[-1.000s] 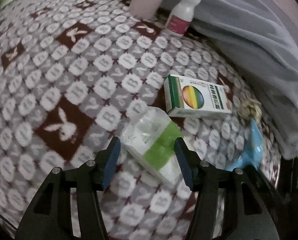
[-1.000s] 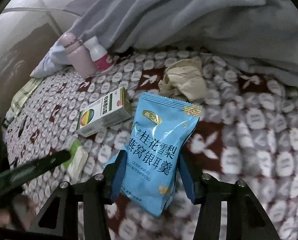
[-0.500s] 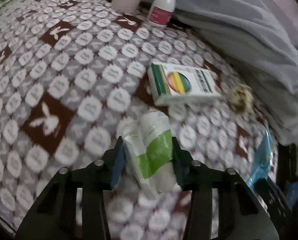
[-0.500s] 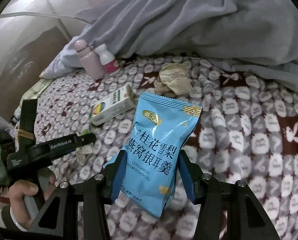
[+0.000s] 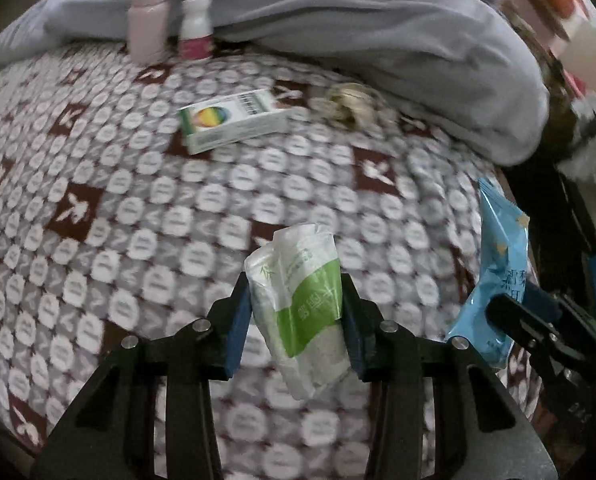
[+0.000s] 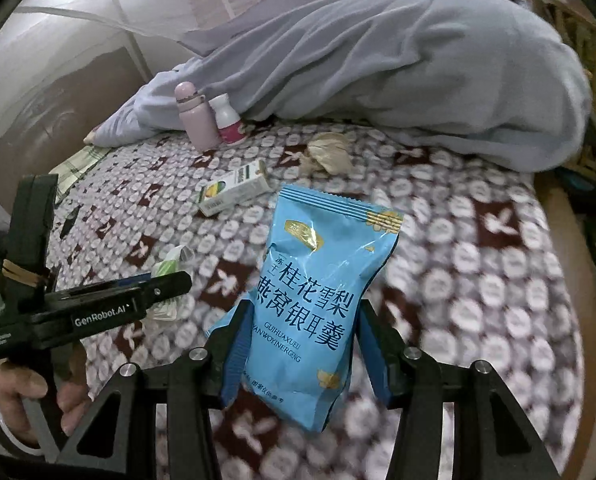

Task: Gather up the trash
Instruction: 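Carry the tissue pack and blue snack bag over the bucket and open both grippers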

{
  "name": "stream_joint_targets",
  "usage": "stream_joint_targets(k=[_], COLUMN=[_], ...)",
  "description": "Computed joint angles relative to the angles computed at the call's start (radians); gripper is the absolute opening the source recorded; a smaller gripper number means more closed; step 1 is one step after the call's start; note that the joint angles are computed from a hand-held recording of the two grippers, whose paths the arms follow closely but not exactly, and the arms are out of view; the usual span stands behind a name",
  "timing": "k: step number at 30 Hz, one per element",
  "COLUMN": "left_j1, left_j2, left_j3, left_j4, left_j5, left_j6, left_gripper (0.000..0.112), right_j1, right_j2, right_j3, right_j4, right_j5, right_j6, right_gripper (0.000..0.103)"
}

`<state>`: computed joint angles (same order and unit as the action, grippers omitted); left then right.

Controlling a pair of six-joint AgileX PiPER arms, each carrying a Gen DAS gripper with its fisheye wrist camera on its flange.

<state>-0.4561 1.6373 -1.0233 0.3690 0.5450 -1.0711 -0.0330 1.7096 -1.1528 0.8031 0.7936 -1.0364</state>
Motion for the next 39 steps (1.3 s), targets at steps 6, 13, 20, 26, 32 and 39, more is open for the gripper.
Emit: stream_joint_targets(k=[6,13,20,26,32,39], left_j1=[-0.146,-0.240,-0.313,-0.357,-0.398,-0.439], left_j2=[0.038,0.088,0.146,0.209,0.274,0.357], left_j3=[-0.089,-0.190,-0.311,-0.426,-0.543,-0.695], left_j4=[0.107,0.148,0.163,0.158,0.151,0.136], left_j5=[0.101,0.190,0.271,0.324,0.375,0.437], left_j6=[-0.089,-0.094,-0.062,-0.018,0.031,0.096], left_gripper=[0.039,0.039,0.039,0.039,0.039,0.039], right_j1=[-0.116,-0.237,-0.347,-0.432,-0.515,-0.605], right_j2=[-0.072,-0.118,-0.135,-0.142,-0.132,-0.103], right_j3=[0.066,0.096,0.101,0.092,0.067,0.028], right_j4=[0.005,0.016,0.021,0.025,0.026,0.025], right_j5=[0.028,0.068,0.107,0.136,0.166,0.195], right_j6=[-0.063,-0.115,-0.163,-0.199,-0.225,-0.243], right_gripper=[0.049,0.049,0.049,0.049,0.049,0.049])
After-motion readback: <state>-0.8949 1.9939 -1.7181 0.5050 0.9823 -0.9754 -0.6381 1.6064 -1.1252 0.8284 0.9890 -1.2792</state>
